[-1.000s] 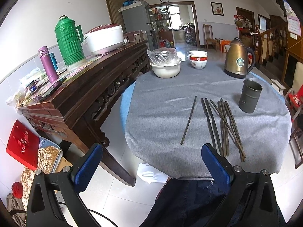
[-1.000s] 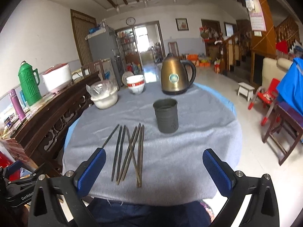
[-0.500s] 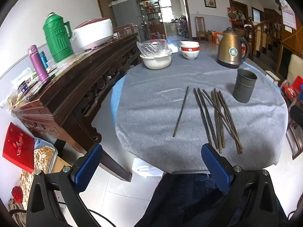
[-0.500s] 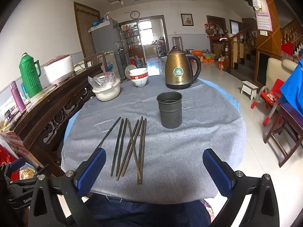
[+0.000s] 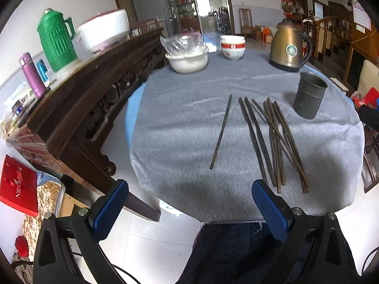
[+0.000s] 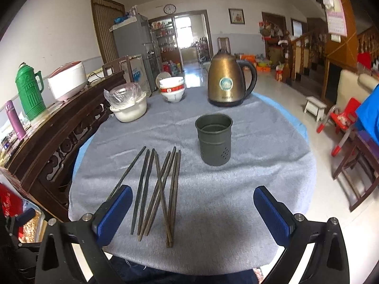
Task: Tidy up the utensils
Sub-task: 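Move both grippers down toward the dark chopsticks beside the grey cup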
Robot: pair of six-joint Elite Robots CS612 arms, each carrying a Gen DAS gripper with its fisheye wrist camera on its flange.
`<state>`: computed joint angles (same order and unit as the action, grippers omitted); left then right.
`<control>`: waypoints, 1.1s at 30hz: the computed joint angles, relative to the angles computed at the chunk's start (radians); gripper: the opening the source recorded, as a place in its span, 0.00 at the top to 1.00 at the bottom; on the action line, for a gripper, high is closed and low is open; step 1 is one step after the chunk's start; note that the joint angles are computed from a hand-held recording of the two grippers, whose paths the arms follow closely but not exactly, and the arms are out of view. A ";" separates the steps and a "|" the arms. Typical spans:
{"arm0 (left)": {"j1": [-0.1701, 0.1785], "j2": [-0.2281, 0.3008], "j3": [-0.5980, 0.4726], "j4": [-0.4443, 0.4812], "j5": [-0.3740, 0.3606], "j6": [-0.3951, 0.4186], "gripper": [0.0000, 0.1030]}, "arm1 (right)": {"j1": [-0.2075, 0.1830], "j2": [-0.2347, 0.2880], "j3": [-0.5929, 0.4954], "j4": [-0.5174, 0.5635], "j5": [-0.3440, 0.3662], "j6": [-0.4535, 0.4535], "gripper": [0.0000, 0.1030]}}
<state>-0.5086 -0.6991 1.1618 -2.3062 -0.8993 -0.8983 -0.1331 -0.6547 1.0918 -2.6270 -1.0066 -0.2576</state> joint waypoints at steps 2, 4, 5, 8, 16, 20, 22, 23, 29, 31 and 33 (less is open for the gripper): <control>0.009 0.010 -0.012 -0.004 -0.024 0.009 0.00 | 0.000 0.024 -0.040 0.067 0.021 0.000 0.01; 0.017 0.022 -0.028 -0.001 -0.030 0.009 0.00 | 0.001 0.048 -0.080 0.132 0.037 -0.001 0.10; 0.022 0.028 -0.039 -0.001 -0.032 0.011 0.00 | 0.002 0.063 -0.108 0.174 0.046 -0.004 0.12; 0.040 0.050 -0.080 -0.003 -0.065 0.031 0.00 | 0.008 0.116 -0.208 0.314 0.060 -0.020 0.24; 0.088 0.137 -0.251 0.098 -0.124 0.026 0.00 | 0.030 0.238 -0.436 0.532 0.064 -0.059 0.48; 0.103 0.180 -0.334 0.153 -0.139 0.037 0.00 | 0.045 0.290 -0.537 0.627 0.064 -0.082 0.56; 0.106 0.195 -0.363 0.171 -0.140 0.045 0.00 | 0.053 0.307 -0.568 0.648 0.061 -0.090 0.59; 0.108 0.202 -0.376 0.180 -0.139 0.049 0.00 | 0.056 0.312 -0.578 0.652 0.060 -0.090 0.59; 0.118 0.227 -0.424 0.202 -0.135 0.070 0.00 | 0.076 0.371 -0.687 0.712 0.049 -0.081 0.61; 0.121 0.235 -0.437 0.207 -0.136 0.072 0.00 | 0.082 0.391 -0.723 0.721 0.041 -0.069 0.63; 0.125 0.244 -0.451 0.212 -0.142 0.078 0.00 | 0.087 0.419 -0.776 0.749 0.035 -0.056 0.64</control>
<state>-0.3838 -0.4552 0.7104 -2.0947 -1.0415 -0.8206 -0.0464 -0.2358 0.3160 -1.8784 -0.9719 -0.3139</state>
